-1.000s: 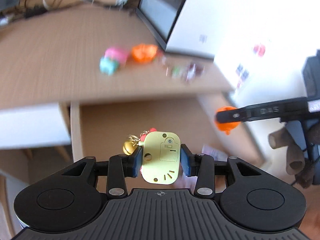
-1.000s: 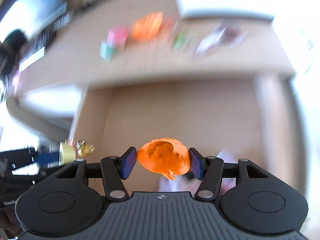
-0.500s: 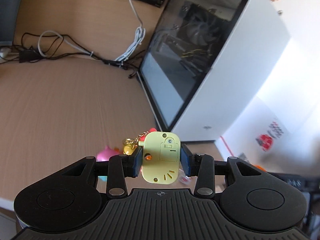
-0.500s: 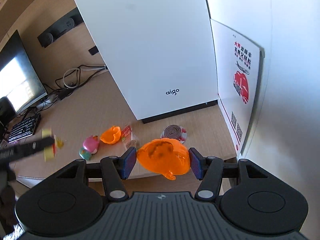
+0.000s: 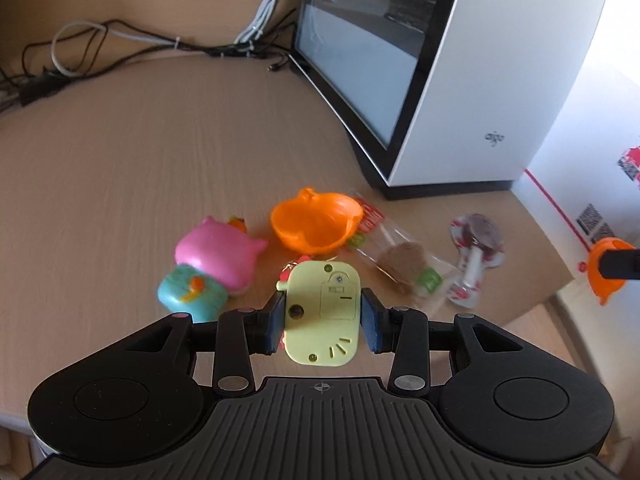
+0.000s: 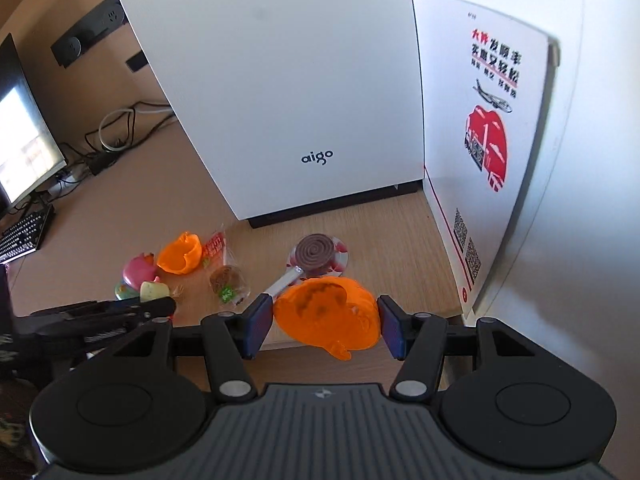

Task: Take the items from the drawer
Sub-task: 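Place the keychain on the desktop with the left tool while the right tool carries the orange toy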

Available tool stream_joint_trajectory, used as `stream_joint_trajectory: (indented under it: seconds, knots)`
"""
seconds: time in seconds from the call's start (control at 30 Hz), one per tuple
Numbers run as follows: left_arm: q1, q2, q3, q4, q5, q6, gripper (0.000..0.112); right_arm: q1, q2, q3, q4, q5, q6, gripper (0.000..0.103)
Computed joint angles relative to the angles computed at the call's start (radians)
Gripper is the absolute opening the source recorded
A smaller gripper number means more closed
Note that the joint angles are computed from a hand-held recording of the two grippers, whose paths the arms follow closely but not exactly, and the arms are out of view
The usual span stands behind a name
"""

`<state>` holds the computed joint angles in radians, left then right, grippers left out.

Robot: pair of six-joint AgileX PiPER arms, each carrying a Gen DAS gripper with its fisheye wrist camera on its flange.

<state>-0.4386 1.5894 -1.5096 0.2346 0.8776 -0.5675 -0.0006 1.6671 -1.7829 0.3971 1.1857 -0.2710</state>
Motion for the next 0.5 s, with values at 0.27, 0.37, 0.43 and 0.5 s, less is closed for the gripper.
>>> stream_joint_trajectory:
  seconds: [0.27,0.37,0.43,0.5]
  knots:
    - [0.000,0.004,0.025,0.052,-0.084,-0.018,0.044,0.013,0.007,0.023,-0.001,-0.017,-0.019,0.057]
    - [-0.023,-0.042,0.093,0.174,-0.161,-0.135,0.043,0.015,0.002,0.029,-0.004,-0.023,-0.021,0.057]
    - [-0.027,-0.074,0.123,0.232,-0.200,-0.203,0.043,0.017,0.002,0.032,-0.004,-0.024,-0.017,0.057]
    - [-0.023,-0.093,0.122,0.236,-0.204,-0.219,0.043,0.019,0.002,0.037,-0.002,-0.030,-0.017,0.057]
